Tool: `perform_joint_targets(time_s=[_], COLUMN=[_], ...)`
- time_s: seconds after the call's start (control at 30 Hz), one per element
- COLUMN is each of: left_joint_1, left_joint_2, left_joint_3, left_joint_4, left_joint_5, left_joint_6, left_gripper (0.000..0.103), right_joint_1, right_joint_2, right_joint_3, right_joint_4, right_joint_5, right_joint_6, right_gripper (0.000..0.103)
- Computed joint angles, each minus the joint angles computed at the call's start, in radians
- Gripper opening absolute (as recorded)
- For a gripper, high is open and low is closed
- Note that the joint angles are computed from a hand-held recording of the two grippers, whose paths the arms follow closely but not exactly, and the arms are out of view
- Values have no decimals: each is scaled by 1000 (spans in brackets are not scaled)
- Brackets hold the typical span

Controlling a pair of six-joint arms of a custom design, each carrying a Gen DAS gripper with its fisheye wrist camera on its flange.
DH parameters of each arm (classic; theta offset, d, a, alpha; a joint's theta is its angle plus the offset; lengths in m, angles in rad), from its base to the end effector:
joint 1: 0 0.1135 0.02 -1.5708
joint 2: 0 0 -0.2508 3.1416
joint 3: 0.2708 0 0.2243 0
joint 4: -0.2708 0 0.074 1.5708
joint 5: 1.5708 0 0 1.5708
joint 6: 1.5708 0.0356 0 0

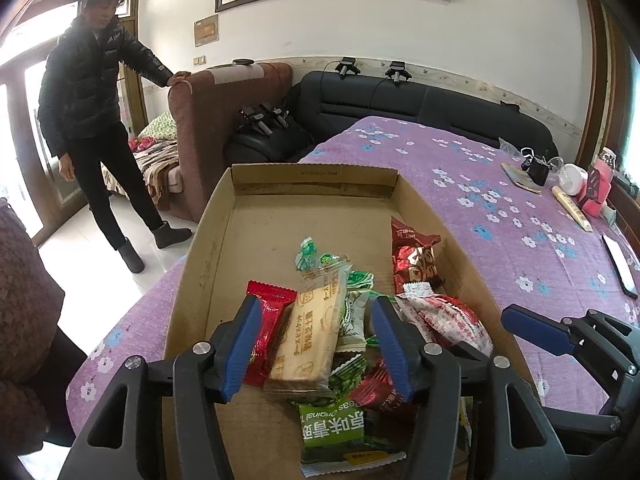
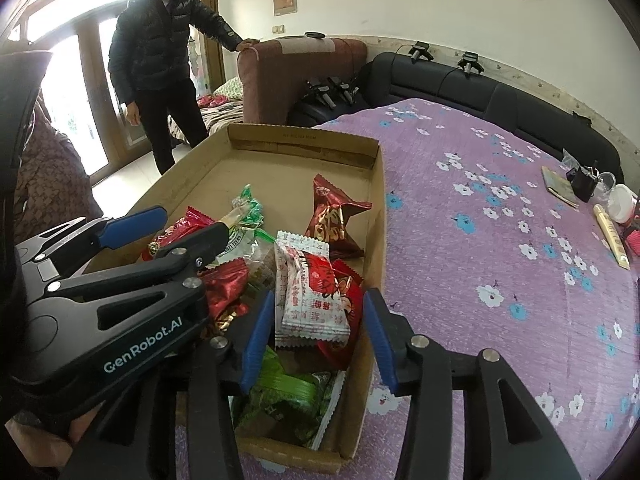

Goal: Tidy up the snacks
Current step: 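Open both tools to release the packets and withdraw them from the box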

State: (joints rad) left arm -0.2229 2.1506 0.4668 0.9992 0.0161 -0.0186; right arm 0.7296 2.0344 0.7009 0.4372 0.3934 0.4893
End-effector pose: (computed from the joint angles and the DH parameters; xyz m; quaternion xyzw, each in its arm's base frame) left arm 0.2706 -0.0619 0.0325 0.0956 0.8983 -0.0589 0.4247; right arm 0.2387 0.1951 0.0584 -0.0467 0.9265 0.0345 0.3717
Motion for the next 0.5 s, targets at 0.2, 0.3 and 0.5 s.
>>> perform_joint_targets(time_s=[0.2,0.3,0.5], left_joint_1=[-19,-28,-43], left_joint_2=[-17,-27,-74], left_joint_3=[-19,-32,-91], left_joint_4=[18,35,100], left_joint_5=[-21,-31,-41], left_joint_6=[-4,-7,-11], left_gripper=[69,75,101], right_joint_1=[-7,-12,-24], right_joint_2=[-24,-47,-131], right_joint_3=[-37,-65,-167], right_joint_4=[20,33,63], right_joint_5=[4,6,33], right_joint_6=[7,16,35], right_gripper=[50,52,62])
